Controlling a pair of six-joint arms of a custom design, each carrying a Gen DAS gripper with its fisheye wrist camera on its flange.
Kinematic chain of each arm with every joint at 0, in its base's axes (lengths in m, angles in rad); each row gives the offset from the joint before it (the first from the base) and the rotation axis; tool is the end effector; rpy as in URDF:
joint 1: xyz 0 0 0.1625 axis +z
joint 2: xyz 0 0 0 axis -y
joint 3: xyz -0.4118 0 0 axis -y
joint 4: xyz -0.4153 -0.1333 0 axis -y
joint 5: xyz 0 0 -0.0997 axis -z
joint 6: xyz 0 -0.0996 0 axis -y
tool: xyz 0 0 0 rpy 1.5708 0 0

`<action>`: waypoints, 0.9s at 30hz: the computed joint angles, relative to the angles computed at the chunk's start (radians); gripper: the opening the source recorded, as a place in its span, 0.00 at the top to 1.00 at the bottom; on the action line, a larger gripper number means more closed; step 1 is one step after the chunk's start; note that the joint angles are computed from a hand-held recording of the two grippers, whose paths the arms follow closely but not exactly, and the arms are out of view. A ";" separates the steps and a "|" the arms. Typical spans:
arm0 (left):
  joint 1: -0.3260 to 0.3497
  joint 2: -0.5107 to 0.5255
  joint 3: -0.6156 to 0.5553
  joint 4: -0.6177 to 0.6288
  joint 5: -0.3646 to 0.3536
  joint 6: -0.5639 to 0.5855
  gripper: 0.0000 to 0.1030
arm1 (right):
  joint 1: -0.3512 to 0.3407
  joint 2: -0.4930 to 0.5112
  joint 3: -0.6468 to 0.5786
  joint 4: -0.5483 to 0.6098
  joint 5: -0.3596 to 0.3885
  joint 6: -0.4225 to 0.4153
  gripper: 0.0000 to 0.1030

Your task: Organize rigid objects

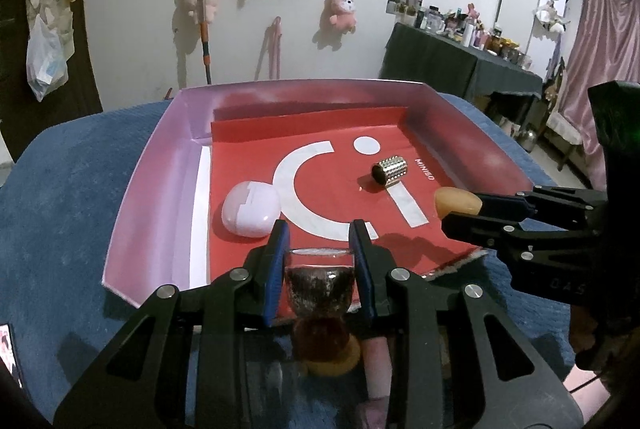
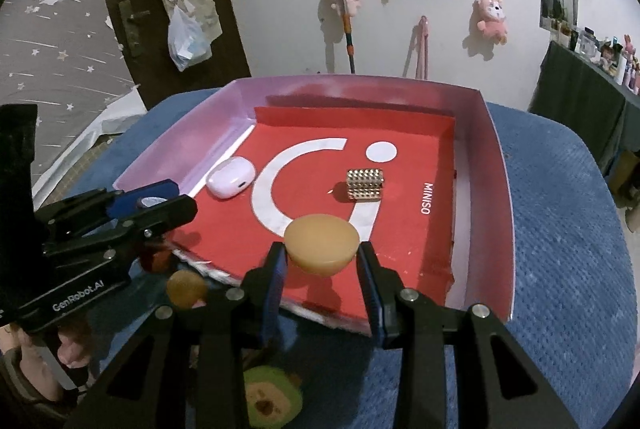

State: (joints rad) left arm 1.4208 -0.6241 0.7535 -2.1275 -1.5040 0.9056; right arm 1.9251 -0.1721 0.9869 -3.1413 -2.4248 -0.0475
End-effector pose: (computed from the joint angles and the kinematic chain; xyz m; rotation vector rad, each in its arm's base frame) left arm 0.0072 -0.8890 0.3004 1.4290 2.4926 -0.5440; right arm 0.3349 -0.7377 -0.0484 0.0500 -2.2490 1.0223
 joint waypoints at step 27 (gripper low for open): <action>-0.009 0.296 -0.478 0.258 0.174 -0.106 0.72 | -0.040 0.088 -0.185 0.149 -0.050 -0.007 0.62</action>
State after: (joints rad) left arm 1.4117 -0.3284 0.2757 -1.8699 -1.3301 0.7995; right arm 1.8854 -0.0839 0.8019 -2.9919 -2.4747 -0.0544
